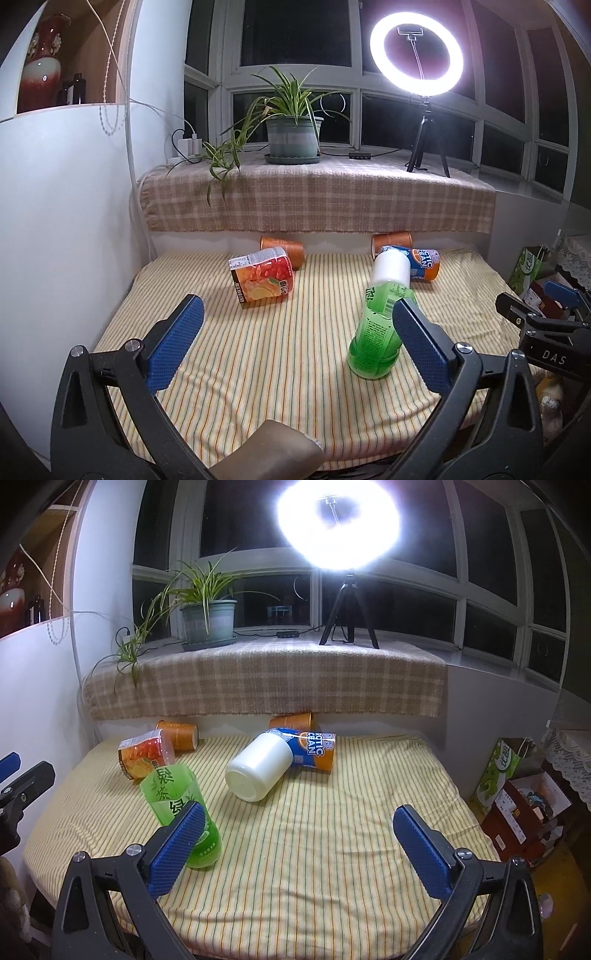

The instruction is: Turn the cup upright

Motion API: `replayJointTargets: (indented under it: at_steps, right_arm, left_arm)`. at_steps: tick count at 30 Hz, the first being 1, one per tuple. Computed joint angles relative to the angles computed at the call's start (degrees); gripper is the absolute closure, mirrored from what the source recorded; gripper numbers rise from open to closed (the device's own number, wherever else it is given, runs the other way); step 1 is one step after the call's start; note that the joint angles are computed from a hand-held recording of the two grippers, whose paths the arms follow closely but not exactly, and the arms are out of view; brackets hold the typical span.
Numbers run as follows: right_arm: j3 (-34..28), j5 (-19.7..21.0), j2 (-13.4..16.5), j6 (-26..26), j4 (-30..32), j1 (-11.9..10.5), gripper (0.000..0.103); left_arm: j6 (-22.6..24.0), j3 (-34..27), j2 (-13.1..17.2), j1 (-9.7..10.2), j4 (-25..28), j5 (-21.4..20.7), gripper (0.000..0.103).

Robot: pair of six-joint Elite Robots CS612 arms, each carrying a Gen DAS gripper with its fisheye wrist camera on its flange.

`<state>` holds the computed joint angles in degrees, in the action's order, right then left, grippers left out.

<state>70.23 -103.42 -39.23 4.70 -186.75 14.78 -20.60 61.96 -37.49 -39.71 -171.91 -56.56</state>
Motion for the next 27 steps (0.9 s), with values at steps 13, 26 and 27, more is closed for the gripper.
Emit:
replayJointTargets:
  at_steps: [13, 26, 27]
  right_arm:
    - [-0.12, -0.34, 0.06, 0.07, -0.10, 0.04, 0.000]
    - [0.04, -0.12, 0.00, 0.01, 0.30, -0.07, 0.000]
    - [0.06, -0.06, -0.01, -0.01, 0.36, -0.08, 0.000]
  left_arm:
    - [-0.35, 0.33, -0.21, -0.11, 0.12, 0.16, 0.000]
    - [-0.46, 0.43, -0.28, -0.07, 0.41, 0.09, 0.000]
    - [-0.64, 0.55, -0.39, -0.08, 0.57, 0.14, 0.000]
